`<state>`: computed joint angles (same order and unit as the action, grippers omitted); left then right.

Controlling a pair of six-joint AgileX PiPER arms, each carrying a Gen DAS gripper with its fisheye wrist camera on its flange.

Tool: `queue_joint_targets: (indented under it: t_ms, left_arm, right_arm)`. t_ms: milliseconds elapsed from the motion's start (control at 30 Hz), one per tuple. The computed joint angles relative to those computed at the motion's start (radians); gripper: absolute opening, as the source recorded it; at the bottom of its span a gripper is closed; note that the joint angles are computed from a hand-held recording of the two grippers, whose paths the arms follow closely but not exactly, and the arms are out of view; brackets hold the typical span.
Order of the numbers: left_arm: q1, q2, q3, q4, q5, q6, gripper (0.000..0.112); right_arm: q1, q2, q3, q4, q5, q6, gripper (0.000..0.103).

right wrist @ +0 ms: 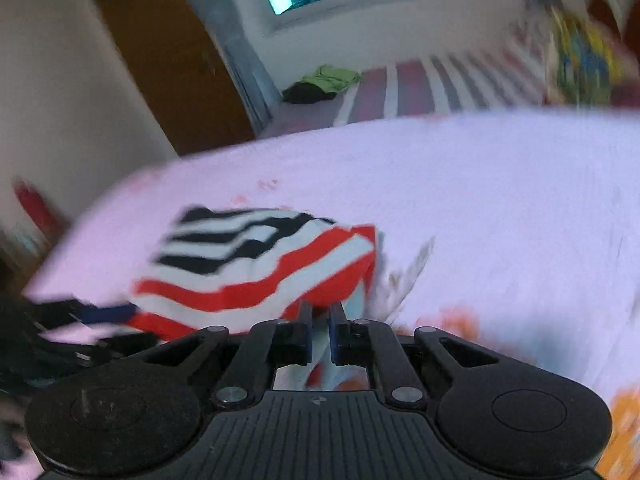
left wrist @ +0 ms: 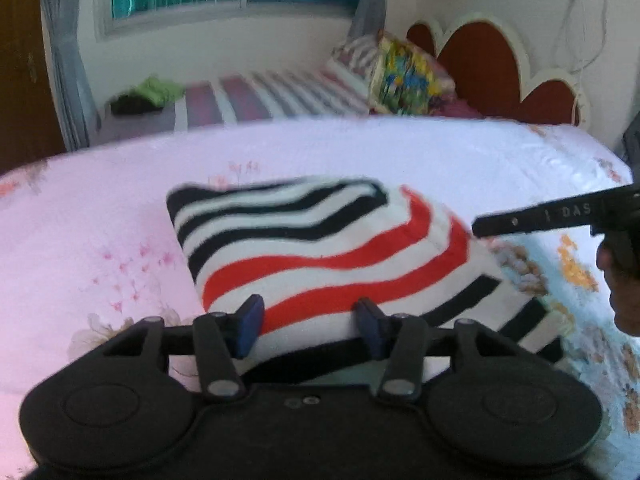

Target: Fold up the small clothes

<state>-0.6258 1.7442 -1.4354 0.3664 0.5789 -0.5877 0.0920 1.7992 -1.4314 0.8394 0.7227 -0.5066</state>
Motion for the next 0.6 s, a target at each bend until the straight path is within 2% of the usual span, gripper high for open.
queue_joint_targets:
  t_ms: [67,100,167,267,333,433,500,533,567,600]
  left_arm:
    - [-0.032,-0.077,0.101,0.128,-0.018,-0.158,0.051]
    - [-0.04,-0.112,0.149,0.156,-0.026,-0.215,0.053]
    - [-0.052,-0.169,0.248,0.222,-0.045,-0.371,0.055]
    - [-0.04,-0.217,0.34,0.231,-0.109,-0.476,0.058]
    - [-0.035,-0.221,0.34,0.258,-0.115,-0.511,0.058]
    - [0.001,-0.215,0.341,0.215,-0.169,-0.497,0.056]
    - [0.02,-0.188,0.321,0.187,-0.183,-0.483,0.063]
    - [0.028,-0.18,0.316,0.171,-0.185,-0.476,0.065]
    - [0.037,-0.173,0.313,0.129,-0.19,-0.452,0.066]
    - [0.044,-0.163,0.305,0.085,-0.194,-0.425,0.066]
  right_arm:
    - [-0.01,-0.04,0.041,-0.004,0.0,0.004,0.009]
    - [-0.022,-0.054,0.062,0.024,0.01,-0.004,0.013]
    - [-0.03,-0.082,0.113,0.07,-0.014,-0.026,0.062]
    - [-0.019,-0.122,0.167,0.106,-0.033,-0.049,0.062]
    - [-0.014,-0.167,0.191,0.087,-0.027,-0.031,0.052]
    - [0.015,-0.139,0.163,0.03,-0.027,0.02,0.051]
    - [0.027,-0.099,0.148,0.056,-0.029,-0.005,0.051]
    - [0.036,-0.08,0.147,0.084,-0.041,-0.037,0.044]
    - [0.053,-0.07,0.148,0.081,-0.072,-0.065,0.02]
    - [0.078,-0.071,0.149,0.039,-0.114,-0.068,0.019]
